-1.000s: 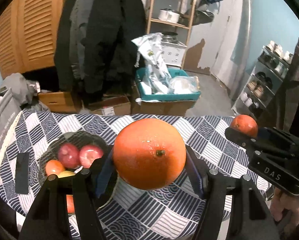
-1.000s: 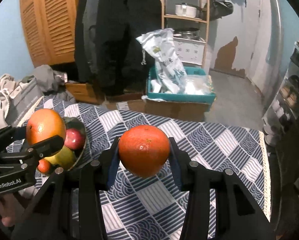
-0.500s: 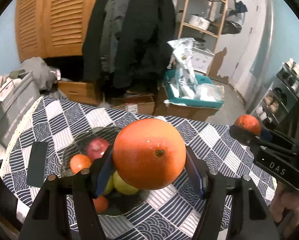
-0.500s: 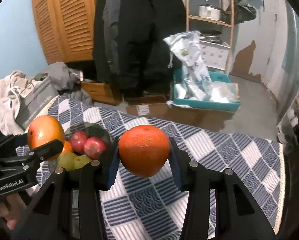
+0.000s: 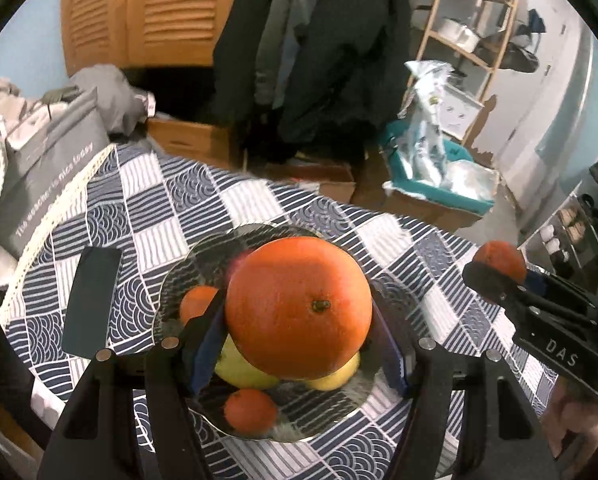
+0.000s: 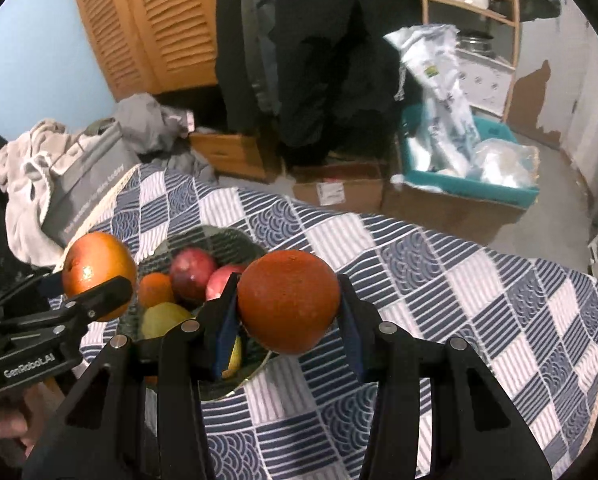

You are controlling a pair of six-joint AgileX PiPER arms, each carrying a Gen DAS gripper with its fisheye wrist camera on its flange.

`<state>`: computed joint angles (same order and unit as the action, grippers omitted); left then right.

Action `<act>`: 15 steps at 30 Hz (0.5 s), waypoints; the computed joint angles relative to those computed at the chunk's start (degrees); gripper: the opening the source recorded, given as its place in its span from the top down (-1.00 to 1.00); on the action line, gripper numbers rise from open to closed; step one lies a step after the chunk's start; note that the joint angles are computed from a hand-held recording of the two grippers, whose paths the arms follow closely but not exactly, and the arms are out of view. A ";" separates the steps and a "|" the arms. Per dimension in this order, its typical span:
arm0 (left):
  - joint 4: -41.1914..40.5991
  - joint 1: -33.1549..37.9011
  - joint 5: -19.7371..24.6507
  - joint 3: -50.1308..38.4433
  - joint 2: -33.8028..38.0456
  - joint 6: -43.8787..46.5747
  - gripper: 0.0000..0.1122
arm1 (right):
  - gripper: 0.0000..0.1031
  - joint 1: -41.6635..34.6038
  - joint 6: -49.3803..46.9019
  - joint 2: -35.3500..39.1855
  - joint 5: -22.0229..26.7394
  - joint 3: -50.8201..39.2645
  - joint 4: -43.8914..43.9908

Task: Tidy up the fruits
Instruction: 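Lower the left tool's orange onto the bowl while the right tool lowers its orange beside it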

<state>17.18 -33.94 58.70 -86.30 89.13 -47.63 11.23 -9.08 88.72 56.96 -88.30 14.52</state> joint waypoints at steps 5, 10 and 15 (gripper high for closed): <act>-3.46 3.44 -1.34 2.08 1.83 2.69 -0.23 | 0.14 2.32 0.81 2.61 -0.73 0.13 -1.01; -6.60 5.71 -3.32 4.49 2.81 4.52 -0.23 | 0.14 3.70 1.43 4.79 -0.99 0.04 -1.82; -9.38 7.40 -4.02 4.92 4.21 6.48 -0.23 | 0.14 4.24 1.47 6.53 -0.88 -0.61 -2.15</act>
